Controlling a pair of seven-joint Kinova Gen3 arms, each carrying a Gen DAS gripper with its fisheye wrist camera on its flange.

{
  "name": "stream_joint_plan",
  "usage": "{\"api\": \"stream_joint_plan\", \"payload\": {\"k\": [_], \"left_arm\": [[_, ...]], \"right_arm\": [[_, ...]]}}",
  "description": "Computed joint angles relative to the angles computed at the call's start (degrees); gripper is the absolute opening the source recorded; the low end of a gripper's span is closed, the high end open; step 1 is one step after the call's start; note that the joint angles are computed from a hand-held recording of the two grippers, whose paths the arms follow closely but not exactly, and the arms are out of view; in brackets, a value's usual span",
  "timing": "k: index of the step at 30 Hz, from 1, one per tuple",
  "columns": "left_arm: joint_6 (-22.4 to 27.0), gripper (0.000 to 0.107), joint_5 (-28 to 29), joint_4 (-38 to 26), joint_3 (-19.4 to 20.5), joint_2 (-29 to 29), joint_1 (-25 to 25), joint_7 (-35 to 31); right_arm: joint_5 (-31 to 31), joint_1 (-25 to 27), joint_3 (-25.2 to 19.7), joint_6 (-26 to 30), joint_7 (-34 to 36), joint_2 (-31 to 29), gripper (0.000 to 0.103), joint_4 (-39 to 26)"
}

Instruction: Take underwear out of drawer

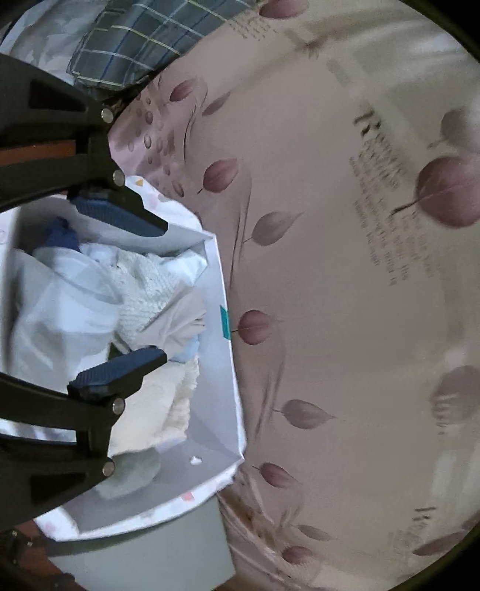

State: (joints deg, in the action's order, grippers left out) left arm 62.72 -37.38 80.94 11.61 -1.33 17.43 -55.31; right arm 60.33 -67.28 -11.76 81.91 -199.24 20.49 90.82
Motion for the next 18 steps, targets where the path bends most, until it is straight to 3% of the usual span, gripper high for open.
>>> {"api": "stream_joint_plan", "payload": {"k": [6, 10, 18], "left_arm": [[0.54, 0.067, -0.05, 7.72, 4.41, -10.08, -1.63, 5.27], [1.74, 0.067, 3.15, 14.33, 7.43, -17.08, -3.6, 8.82], [2.04, 0.067, 6.45, 29.39, 17.81, -27.79, -11.11, 17.28]], "right_arm": [[2.57, -1.07, -0.45, -1.0, -0.64, -0.27, 0.1, 0.85], [4.34, -1.77, -1.53, -3.83, -1.02, -0.84, 0.101, 1.83], [3.33, -4.2, -2.73, -8.72, 4.32, 0.94, 0.101, -0.81]]}}
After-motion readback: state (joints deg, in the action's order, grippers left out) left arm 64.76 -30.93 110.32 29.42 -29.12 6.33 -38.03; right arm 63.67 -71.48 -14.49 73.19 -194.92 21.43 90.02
